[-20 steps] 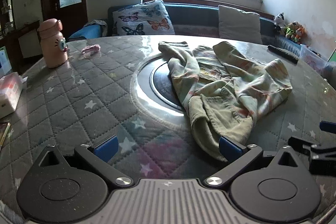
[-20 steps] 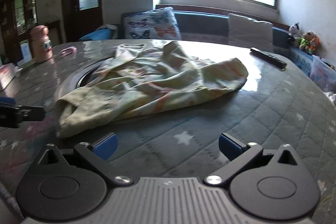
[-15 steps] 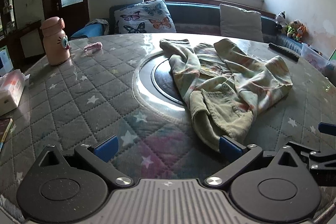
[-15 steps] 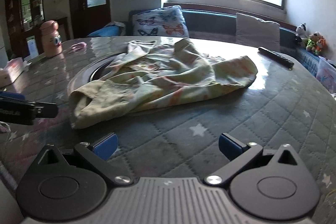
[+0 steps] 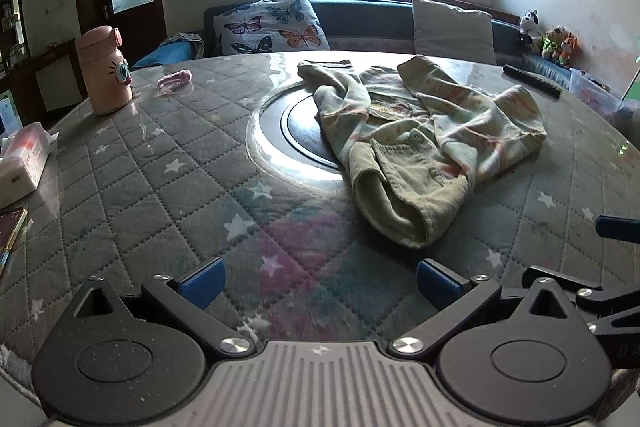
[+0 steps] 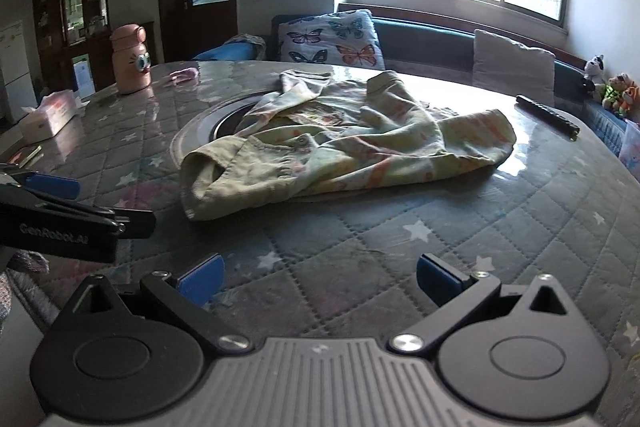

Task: Fold clothes
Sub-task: 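Move both grippers toward the crumpled pale green shirt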

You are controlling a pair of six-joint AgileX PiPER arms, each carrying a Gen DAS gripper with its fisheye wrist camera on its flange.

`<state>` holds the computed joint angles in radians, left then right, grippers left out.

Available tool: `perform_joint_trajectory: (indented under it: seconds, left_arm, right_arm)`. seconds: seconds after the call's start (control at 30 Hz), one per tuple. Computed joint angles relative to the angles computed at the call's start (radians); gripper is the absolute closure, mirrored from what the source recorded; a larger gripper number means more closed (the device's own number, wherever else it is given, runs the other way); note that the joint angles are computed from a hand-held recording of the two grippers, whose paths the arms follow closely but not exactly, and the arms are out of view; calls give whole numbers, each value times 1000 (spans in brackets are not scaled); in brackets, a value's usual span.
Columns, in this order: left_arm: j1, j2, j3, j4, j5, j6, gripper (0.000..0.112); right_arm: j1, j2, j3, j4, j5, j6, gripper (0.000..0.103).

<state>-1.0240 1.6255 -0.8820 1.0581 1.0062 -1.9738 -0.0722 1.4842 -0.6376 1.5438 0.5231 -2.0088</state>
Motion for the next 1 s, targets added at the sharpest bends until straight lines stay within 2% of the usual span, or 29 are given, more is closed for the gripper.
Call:
perform_joint_trajectory:
  seconds: [0.3,1.0]
  left_arm:
    - [-3,10,-4,-12,1,11,9]
    - [90,20,-15,-13,-80,70,9]
  right_arm:
    - [23,9,1,-29,-8,15,0]
    - [107,86,-86,-101,-66,107,0]
